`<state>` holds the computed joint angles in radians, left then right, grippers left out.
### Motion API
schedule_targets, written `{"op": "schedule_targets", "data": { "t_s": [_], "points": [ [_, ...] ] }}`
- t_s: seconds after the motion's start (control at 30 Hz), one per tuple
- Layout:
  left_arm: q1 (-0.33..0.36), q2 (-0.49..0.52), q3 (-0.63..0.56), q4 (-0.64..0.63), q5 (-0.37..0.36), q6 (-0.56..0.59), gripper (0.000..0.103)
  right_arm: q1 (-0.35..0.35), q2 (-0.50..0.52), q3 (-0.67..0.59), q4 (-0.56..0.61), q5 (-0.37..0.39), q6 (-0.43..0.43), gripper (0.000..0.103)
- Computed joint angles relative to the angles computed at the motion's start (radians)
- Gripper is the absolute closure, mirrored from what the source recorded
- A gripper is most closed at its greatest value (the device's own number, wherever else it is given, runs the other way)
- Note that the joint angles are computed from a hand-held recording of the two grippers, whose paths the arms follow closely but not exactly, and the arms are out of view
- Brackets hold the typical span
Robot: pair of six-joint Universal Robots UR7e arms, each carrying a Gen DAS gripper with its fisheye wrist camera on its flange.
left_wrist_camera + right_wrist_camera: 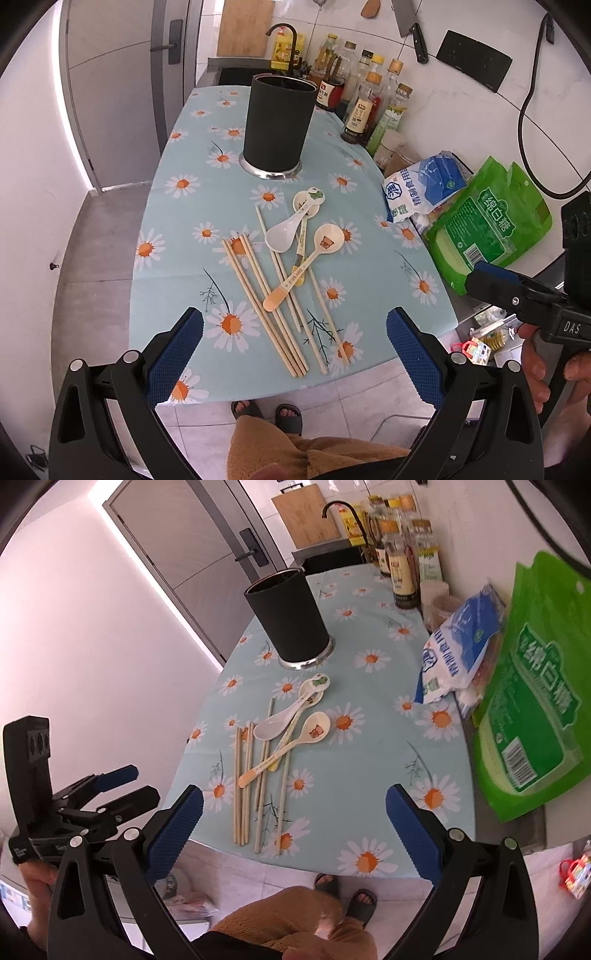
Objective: Organize utensils
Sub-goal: 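Lower the right tool onto the cream plastic spoon and close on it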
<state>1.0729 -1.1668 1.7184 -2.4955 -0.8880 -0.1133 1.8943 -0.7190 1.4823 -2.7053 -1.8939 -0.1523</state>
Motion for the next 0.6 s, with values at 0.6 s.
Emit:
{"op": "schedule_targets", "data": {
  "t_s": [0.6],
  "points": [
    [0.129,0.05,-0.157,0.197,-0.156,0.017,0.014,-0.141,0.255,-0.296,0.202,0.348,0.419,0.039]
  ]
}}
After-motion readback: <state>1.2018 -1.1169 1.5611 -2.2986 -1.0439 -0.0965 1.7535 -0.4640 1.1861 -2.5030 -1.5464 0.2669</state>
